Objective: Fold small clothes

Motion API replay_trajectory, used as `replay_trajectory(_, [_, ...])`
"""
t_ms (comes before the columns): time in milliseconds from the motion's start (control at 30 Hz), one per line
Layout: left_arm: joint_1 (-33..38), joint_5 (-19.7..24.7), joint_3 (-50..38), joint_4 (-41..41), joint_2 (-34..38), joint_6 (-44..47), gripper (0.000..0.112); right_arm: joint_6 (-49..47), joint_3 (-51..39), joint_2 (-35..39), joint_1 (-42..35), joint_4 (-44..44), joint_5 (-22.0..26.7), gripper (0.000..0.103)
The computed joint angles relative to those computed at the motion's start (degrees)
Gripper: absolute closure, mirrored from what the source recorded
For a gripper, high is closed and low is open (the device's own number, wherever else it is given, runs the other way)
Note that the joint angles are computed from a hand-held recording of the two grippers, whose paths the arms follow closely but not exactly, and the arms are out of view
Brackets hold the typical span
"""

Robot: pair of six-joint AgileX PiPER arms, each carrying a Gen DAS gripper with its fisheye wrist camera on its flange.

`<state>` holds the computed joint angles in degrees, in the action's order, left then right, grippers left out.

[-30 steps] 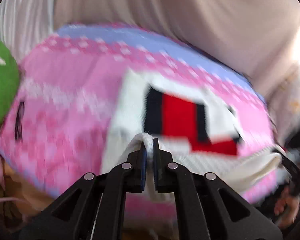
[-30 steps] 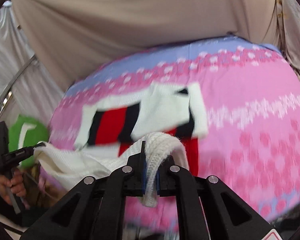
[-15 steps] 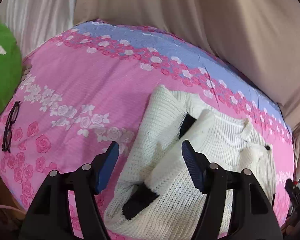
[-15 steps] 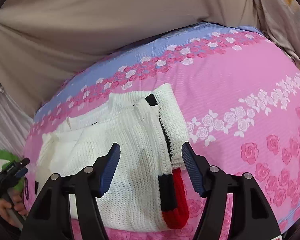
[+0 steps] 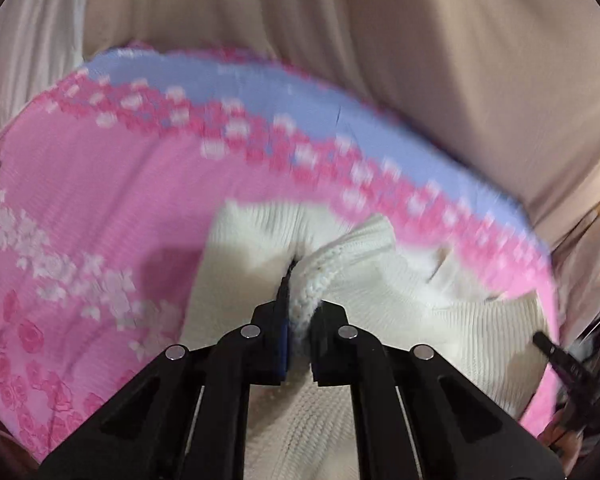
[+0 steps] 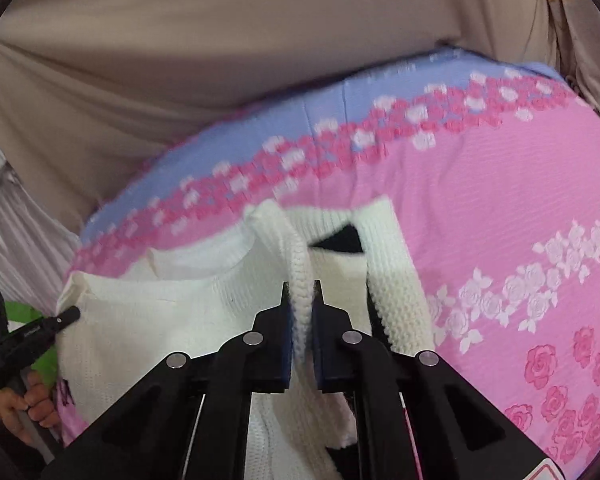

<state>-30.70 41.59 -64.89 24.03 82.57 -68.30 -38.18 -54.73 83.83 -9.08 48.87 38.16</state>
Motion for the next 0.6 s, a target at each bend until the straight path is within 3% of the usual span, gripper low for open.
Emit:
replay_trajectory(67, [1.28,2.30,-3.06,1.68,-0.82,-0.36,0.106,-1.48,-2.05,-4.77,-2.54,3.23,1.75,0.096])
replay_trajectory(133, [4.25,2.43,-5.53,0.39,1.24,2.09,0.105,-1.83,-4.59,-4.07,-2.34,3.54,-0.21,0.096])
replay_trajectory(233, [8.89,2.32,-10.29,-4.86,11.14,9.59,0.105,5.42,-10.83,7.87,2.14,-6.08,-4.38,0.096])
replay_trajectory(300, [9.21,5.18,-14.23,-5.13,18.75,11.63,0.105,9.75,-13.97,14.96,3.33,-9.20,-4.82,0.096])
replay_trajectory(367, [9.14,4.07,-13.76,-4.18,19.49,10.23,0.105,9.11,-14.32,15.60,3.62,-6.80,-5.99,0.096])
replay_trajectory(433, [9.52,3.51,-13.24,-4.03,19.84,9.81,0.105,10.89,-14.08,15.40,5.57,-10.55,-8.84,0.096])
replay_trajectory(500, [11.05,3.34,-13.83,-7.27,21.89,12.99,0.104,17.00,-17.05,19.89,6.92,-18.18,-7.27,0.096])
replay_trajectory(567, [12.30,3.59,-15.32,-11.57,25.01,17.19,0.102,21.31,-21.18,25.64,6.71,-21.24,-1.99,0.095])
replay_trajectory(600, [12.38,3.60,-15.44,-11.60,25.09,17.46,0.101,22.18,-21.07,26.14,6.44,-20.93,-1.54,0.093])
